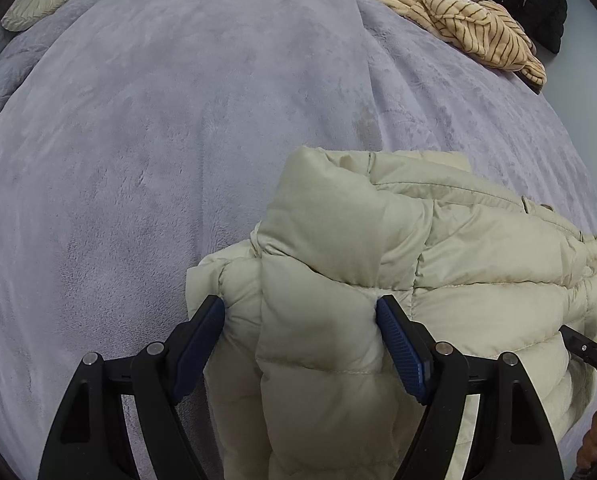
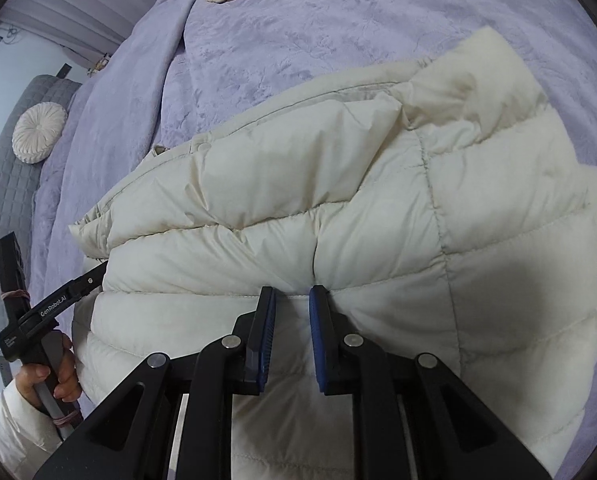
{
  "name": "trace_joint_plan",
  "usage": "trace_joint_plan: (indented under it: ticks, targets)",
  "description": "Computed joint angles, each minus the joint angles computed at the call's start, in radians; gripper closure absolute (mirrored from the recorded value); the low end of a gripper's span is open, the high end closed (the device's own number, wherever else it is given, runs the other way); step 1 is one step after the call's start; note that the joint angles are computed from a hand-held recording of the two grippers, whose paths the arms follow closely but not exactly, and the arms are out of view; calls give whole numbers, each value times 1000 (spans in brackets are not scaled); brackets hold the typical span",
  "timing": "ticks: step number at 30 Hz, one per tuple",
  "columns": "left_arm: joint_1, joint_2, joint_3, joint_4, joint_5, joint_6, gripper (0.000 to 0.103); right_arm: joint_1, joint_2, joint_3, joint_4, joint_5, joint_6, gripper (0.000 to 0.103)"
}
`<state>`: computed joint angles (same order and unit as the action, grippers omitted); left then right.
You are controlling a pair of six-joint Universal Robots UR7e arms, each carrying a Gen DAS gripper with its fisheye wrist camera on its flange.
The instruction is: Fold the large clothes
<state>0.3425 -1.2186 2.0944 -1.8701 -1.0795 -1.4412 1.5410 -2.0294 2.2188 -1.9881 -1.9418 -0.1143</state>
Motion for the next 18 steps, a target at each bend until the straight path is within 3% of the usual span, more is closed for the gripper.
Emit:
trace_joint_plan:
  ticks: [6,11,15,18]
  targets:
    - [0,-8,10,-13,2,1,24,117,-17,-26,40,-33,62,85]
    - [-4,-16,20,-22,2,-1,24,210,-7,-43,83,-18,129,85]
    - [-6,-31,32,-31,1,-7,20,234,0,-8,91,-36,144,85]
    - [-17,-76,48,-45,6,-17,20,196,0,54,59,-66,123,86]
